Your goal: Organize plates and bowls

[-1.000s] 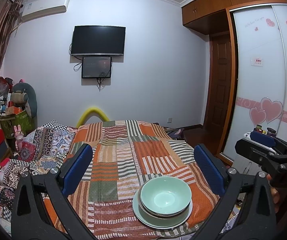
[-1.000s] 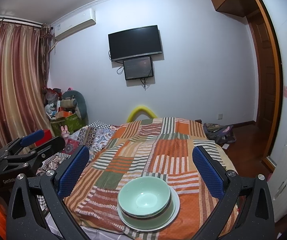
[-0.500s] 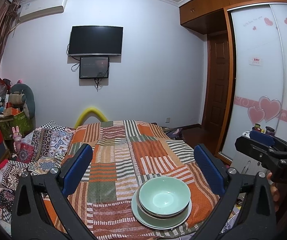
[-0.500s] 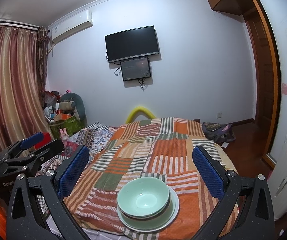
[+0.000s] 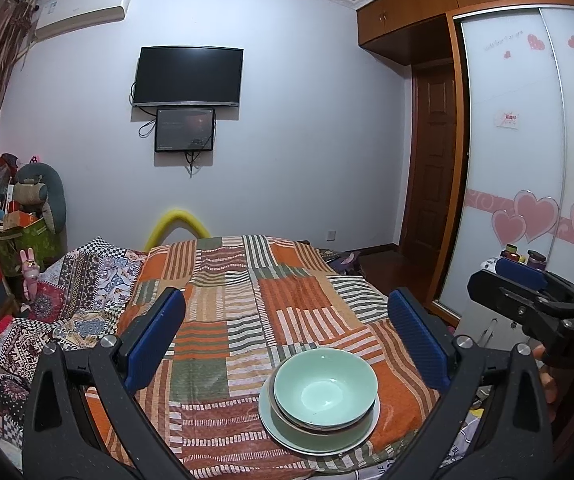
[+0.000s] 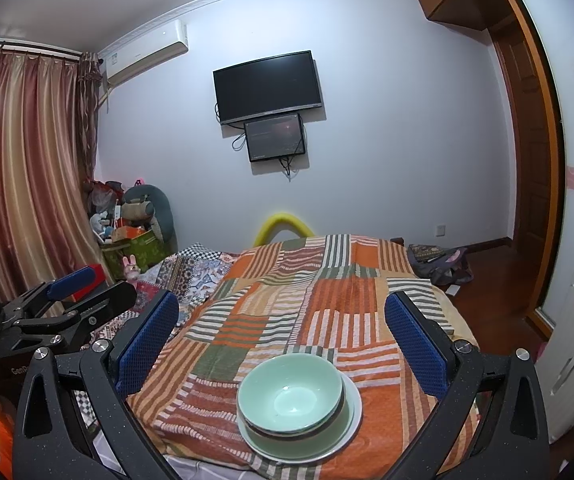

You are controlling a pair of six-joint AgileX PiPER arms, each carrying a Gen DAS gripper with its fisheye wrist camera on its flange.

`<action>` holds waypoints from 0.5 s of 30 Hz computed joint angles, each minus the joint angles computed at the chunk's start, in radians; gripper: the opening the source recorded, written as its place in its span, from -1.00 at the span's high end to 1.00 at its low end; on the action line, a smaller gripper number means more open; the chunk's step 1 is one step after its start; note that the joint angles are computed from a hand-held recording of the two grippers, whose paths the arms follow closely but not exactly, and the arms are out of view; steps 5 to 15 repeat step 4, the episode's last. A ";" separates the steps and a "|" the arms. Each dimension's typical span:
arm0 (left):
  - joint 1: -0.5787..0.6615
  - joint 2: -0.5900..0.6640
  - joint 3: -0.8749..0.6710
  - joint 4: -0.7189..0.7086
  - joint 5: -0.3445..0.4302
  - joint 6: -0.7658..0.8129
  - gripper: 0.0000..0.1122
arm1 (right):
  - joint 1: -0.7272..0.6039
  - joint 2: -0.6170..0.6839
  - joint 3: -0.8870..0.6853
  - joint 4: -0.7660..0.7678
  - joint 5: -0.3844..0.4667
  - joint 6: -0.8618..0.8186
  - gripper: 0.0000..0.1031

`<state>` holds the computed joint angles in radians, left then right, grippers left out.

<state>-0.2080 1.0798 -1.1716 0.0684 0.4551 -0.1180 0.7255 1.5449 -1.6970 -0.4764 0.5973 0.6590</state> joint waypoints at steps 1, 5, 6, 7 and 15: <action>0.000 -0.001 0.001 -0.006 0.000 0.005 -0.83 | -0.001 0.002 -0.004 0.006 0.002 -0.006 -0.99; 0.003 -0.001 0.002 -0.018 -0.001 0.013 -0.83 | -0.001 0.003 -0.004 0.011 0.002 -0.010 -0.99; 0.003 -0.001 0.002 -0.018 -0.001 0.013 -0.83 | -0.001 0.003 -0.004 0.011 0.002 -0.010 -0.99; 0.003 -0.001 0.002 -0.018 -0.001 0.013 -0.83 | -0.001 0.003 -0.004 0.011 0.002 -0.010 -0.99; 0.003 -0.001 0.002 -0.018 -0.001 0.013 -0.83 | -0.001 0.003 -0.004 0.011 0.002 -0.010 -0.99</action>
